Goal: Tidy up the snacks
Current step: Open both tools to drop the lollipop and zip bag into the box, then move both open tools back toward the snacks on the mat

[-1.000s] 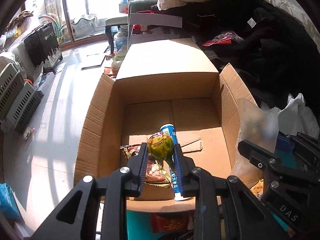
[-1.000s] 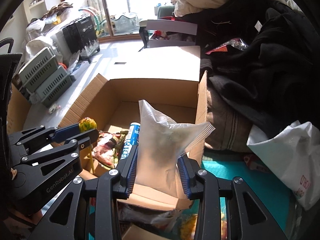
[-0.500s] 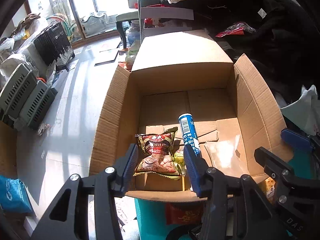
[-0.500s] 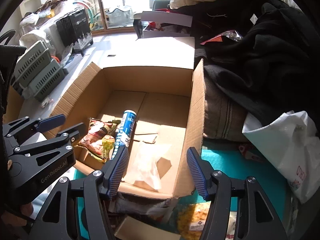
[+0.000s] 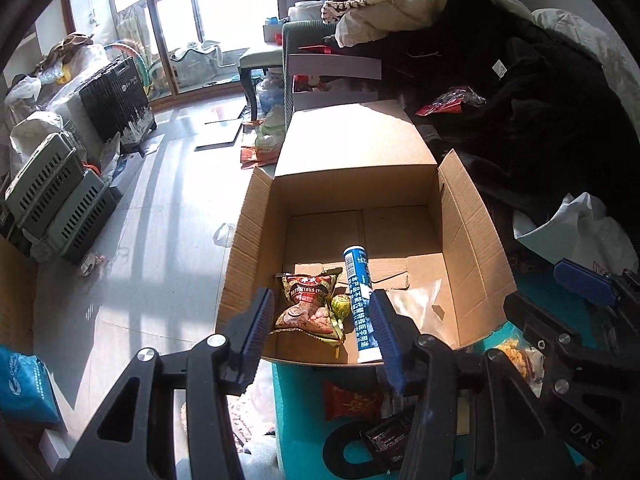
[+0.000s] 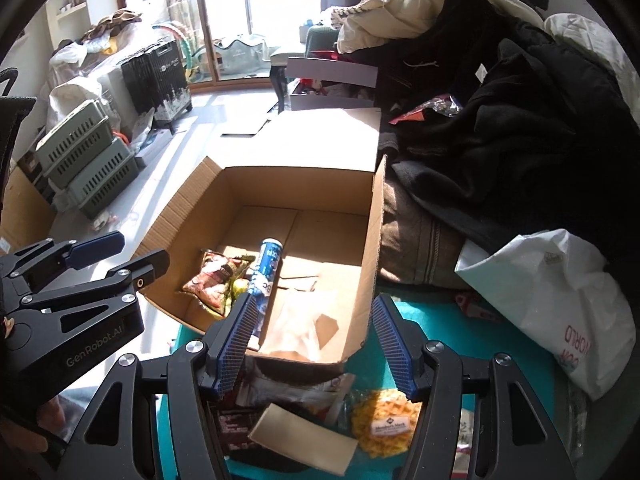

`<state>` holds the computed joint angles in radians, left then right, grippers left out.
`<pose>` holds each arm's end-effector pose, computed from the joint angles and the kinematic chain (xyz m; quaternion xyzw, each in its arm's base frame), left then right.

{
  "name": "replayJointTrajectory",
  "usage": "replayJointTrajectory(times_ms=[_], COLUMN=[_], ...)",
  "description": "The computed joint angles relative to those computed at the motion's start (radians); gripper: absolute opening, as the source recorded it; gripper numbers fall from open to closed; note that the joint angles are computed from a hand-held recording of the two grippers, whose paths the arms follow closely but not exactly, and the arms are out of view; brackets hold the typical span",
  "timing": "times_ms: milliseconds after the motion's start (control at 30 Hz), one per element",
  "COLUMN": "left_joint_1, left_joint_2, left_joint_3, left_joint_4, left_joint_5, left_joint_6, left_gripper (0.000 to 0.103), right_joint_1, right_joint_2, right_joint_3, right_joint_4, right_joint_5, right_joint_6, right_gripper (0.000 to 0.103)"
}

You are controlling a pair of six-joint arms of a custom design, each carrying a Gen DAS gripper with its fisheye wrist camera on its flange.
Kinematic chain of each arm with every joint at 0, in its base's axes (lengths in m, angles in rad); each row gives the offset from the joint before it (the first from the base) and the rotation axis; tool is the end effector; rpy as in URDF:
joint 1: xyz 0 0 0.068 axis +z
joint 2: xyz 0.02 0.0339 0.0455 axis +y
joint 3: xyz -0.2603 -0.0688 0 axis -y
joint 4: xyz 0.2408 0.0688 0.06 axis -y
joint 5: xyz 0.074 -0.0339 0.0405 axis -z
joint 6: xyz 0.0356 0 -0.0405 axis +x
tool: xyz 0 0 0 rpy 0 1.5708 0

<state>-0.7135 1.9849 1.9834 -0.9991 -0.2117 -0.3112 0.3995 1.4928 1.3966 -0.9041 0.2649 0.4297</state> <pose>0.3257 -0.2721 0.3198 0.1615 0.9410 -0.0487 0.2935 0.2834 0.1095 0.3184 0.0515 0.9505 -0.0036 0.3063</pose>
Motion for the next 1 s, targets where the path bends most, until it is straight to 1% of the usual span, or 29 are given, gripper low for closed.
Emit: replayJointTrajectory(times_ms=[167, 367, 467, 567, 700, 733, 767, 800, 833, 867, 1000], left_joint_1=[-0.01, -0.022, -0.027, -0.042, -0.066, -0.073, -0.079, -0.084, -0.088, -0.092, -0.106], left_joint_2=[-0.094, -0.205, -0.265, -0.318, -0.392, -0.406, -0.418, -0.431, -0.449, -0.465, -0.51], left_joint_3=[-0.036, -0.068, -0.088, -0.107, -0.143, -0.148, -0.153, -0.16, -0.172, -0.184, -0.217], left_joint_4=[-0.002, -0.016, -0.015, -0.012, -0.008, -0.01, -0.013, -0.016, -0.017, -0.013, -0.02], left_joint_5=[-0.007, -0.006, 0.004, -0.015, -0.038, -0.044, -0.052, -0.058, -0.064, -0.07, -0.077], left_joint_6=[-0.001, 0.01, 0.011, 0.018, 0.01, 0.008, 0.006, 0.004, 0.002, -0.002, -0.015], left_gripper=[0.049, 0.049, 0.049, 0.049, 0.049, 0.049, 0.051, 0.057, 0.064, 0.067, 0.067], right_joint_1=[0.049, 0.127, 0.172, 0.23, 0.311, 0.331, 0.353, 0.373, 0.395, 0.415, 0.463], right_joint_2=[-0.047, -0.098, -0.118, -0.131, -0.146, -0.146, -0.146, -0.144, -0.144, -0.146, -0.156], right_joint_3=[0.05, 0.118, 0.155, 0.196, 0.248, 0.259, 0.27, 0.283, 0.294, 0.299, 0.308], right_joint_4=[-0.057, -0.16, -0.208, -0.255, -0.307, -0.318, -0.332, -0.347, -0.364, -0.376, -0.411], right_joint_5=[0.046, 0.121, 0.159, 0.21, 0.284, 0.307, 0.333, 0.358, 0.384, 0.405, 0.433], right_joint_6=[0.021, 0.078, 0.109, 0.143, 0.178, 0.187, 0.2, 0.213, 0.23, 0.246, 0.301], right_gripper=[0.061, 0.061, 0.065, 0.067, 0.072, 0.075, 0.077, 0.08, 0.082, 0.082, 0.082])
